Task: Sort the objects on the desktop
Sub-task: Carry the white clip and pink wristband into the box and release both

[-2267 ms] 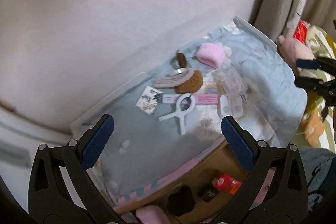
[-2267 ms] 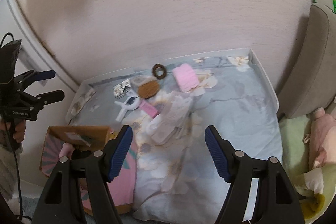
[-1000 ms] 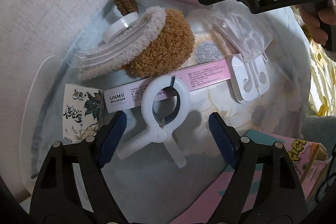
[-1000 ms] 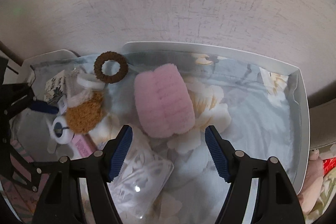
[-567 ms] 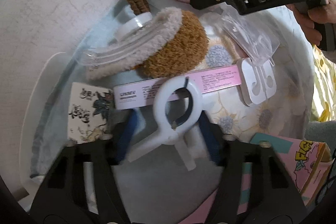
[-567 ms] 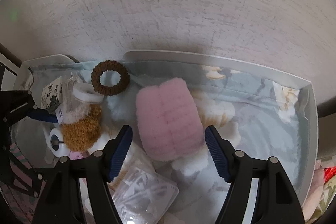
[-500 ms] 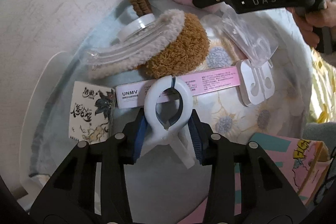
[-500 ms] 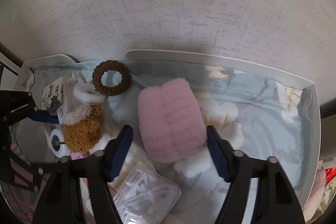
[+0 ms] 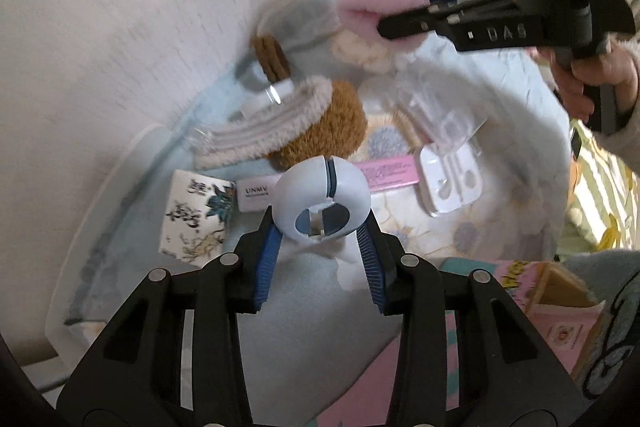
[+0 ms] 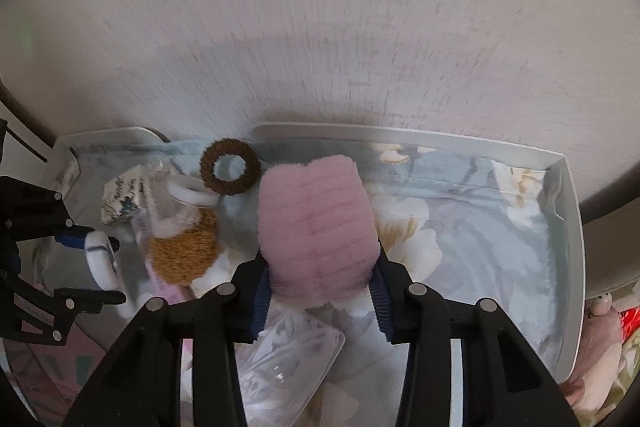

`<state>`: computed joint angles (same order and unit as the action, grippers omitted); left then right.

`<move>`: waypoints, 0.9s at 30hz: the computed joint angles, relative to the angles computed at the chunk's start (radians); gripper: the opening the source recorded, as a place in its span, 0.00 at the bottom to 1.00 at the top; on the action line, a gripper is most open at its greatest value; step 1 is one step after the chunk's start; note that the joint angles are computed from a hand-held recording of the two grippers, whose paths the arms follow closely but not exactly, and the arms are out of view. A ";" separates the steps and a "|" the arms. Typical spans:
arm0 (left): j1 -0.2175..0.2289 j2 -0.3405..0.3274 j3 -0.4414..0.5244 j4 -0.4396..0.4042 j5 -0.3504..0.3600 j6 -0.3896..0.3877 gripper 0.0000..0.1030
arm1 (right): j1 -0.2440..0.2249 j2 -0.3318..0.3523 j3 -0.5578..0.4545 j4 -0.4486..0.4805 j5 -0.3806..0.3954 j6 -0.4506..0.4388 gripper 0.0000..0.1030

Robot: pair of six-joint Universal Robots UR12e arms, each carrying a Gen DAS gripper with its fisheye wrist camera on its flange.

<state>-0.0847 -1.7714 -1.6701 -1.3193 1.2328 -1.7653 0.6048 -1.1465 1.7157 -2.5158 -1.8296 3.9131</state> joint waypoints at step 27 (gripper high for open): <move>0.233 0.266 -0.091 -0.008 -0.302 -0.173 0.34 | 0.170 -0.052 -0.078 -0.163 -0.033 -0.116 0.38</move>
<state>0.1478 -1.5051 -1.7607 -1.3277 0.9312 -1.9379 0.7750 -1.1980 1.6378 -2.6792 -1.8627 3.7974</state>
